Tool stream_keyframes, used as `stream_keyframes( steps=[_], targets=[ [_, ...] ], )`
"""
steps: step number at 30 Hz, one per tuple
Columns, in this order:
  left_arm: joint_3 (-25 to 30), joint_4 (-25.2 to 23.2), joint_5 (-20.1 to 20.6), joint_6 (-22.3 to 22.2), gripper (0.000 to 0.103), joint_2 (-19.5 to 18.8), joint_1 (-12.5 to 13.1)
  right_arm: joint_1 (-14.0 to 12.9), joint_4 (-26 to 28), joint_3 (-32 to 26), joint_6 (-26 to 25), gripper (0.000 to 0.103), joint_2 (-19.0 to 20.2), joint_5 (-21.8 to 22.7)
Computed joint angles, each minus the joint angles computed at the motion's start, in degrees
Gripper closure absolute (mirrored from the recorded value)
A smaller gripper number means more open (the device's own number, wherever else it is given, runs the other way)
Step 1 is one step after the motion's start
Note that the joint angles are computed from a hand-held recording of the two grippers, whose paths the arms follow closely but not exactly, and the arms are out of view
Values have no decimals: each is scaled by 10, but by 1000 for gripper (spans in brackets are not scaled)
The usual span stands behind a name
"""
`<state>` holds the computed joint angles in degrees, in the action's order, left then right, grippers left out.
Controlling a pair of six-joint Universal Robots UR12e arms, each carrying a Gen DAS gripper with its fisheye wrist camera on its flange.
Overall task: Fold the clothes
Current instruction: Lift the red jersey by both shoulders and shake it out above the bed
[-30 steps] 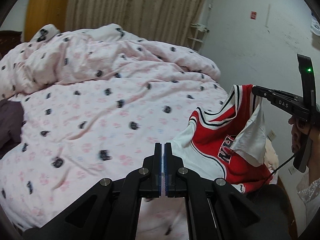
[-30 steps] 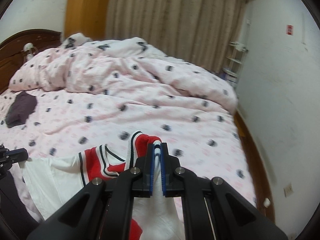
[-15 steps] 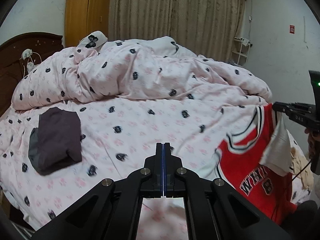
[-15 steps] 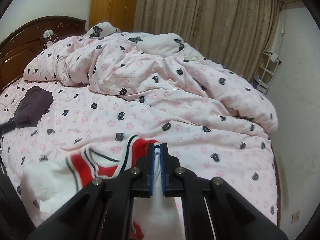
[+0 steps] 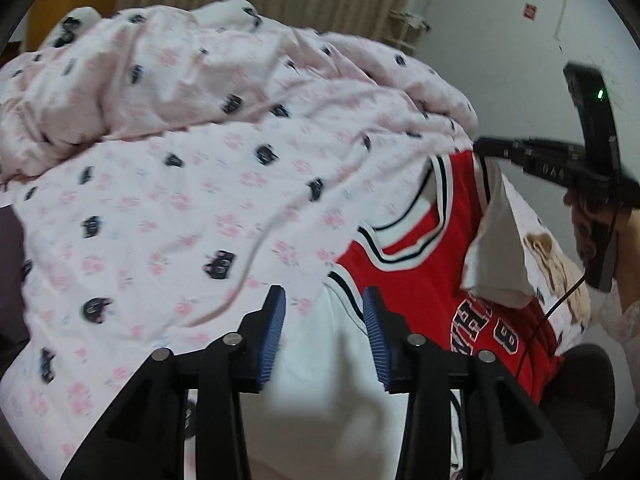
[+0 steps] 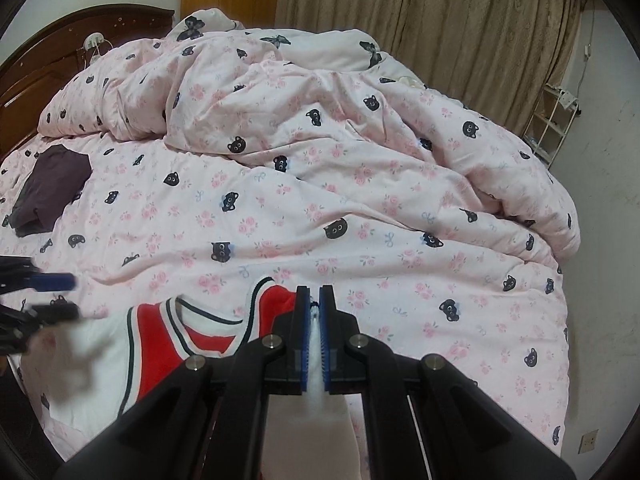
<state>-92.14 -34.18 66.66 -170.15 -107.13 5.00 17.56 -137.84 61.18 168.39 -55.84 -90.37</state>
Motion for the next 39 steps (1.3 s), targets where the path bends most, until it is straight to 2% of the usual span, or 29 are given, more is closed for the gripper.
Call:
stream_keyframes(
  steps=[5,10,13,14,15,18,22,27,39],
  targets=[
    [48,-79,10,60,66,-33,-12,-4,-4,5,-6,98,-3,12],
    [75,-124,28,94,66,-54,-24,-7,-7,9,-13,98,-5,25],
    [69,-108,30,98,70,-55,-28,-9,-5,12,-14,98,-6,32],
    [68,-106,32,100,87,-54,-30,-10,-5,13,-14,98,-6,33],
    [67,-107,34,102,97,-53,-31,-11,-4,13,-13,98,-6,34],
    [59,-93,36,98,98,-44,-31,-13,-5,15,-13,98,-8,37],
    [47,-65,19,63,99,-27,-22,-14,-11,18,-15,98,-11,40],
    [30,-32,16,43,99,-5,-15,-13,-22,25,-22,98,-18,45],
    [22,11,60,14,99,26,-7,-7,-47,11,-21,99,-22,67]
  ],
)
